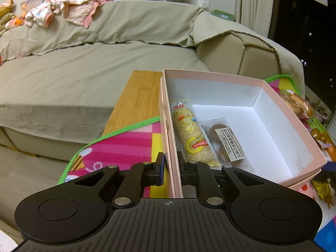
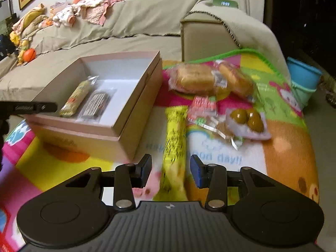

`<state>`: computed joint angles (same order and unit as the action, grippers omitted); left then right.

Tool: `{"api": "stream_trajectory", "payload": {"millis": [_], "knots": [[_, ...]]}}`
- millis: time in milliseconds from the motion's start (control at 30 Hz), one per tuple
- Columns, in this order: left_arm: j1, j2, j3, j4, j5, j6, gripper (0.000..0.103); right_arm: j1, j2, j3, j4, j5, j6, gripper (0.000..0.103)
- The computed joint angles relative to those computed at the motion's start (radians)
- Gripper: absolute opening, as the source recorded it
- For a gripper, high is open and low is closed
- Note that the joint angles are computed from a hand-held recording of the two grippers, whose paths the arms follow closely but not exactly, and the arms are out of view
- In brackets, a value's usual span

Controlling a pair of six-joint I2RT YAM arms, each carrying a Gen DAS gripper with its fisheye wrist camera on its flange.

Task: Organize objects
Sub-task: 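Grasp the yellow stick snack with the right tool and lift it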

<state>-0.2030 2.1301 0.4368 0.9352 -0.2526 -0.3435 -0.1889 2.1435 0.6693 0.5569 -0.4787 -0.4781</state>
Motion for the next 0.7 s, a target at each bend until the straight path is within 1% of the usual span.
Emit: {"api": "stream_trajectory", "payload": {"millis": [100, 233, 267, 333, 533, 700], "knots": [[0.001, 0.0, -0.002, 0.003, 0.0, 0.001, 0.013, 0.035, 0.039, 0.05, 0.014, 0.028, 0.04, 0.04], [0.0, 0.0, -0.001, 0.002, 0.0, 0.001, 0.013, 0.066, 0.078, 0.105, -0.019, 0.043, 0.06, 0.039], [0.0, 0.001, -0.002, 0.005, 0.001, 0.001, 0.013, 0.069, 0.08, 0.109, -0.028, 0.045, 0.056, 0.032], [0.001, 0.001, -0.005, 0.01, 0.003, 0.0, 0.013, 0.068, 0.071, 0.094, -0.033, 0.05, 0.035, 0.024], [0.002, -0.002, -0.01, 0.016, 0.004, 0.001, 0.014, -0.014, -0.018, 0.011, -0.083, 0.019, -0.027, 0.022], [0.0, -0.002, -0.009, 0.016, 0.005, -0.002, 0.014, -0.124, -0.166, -0.081, -0.187, -0.033, -0.122, 0.021]]}}
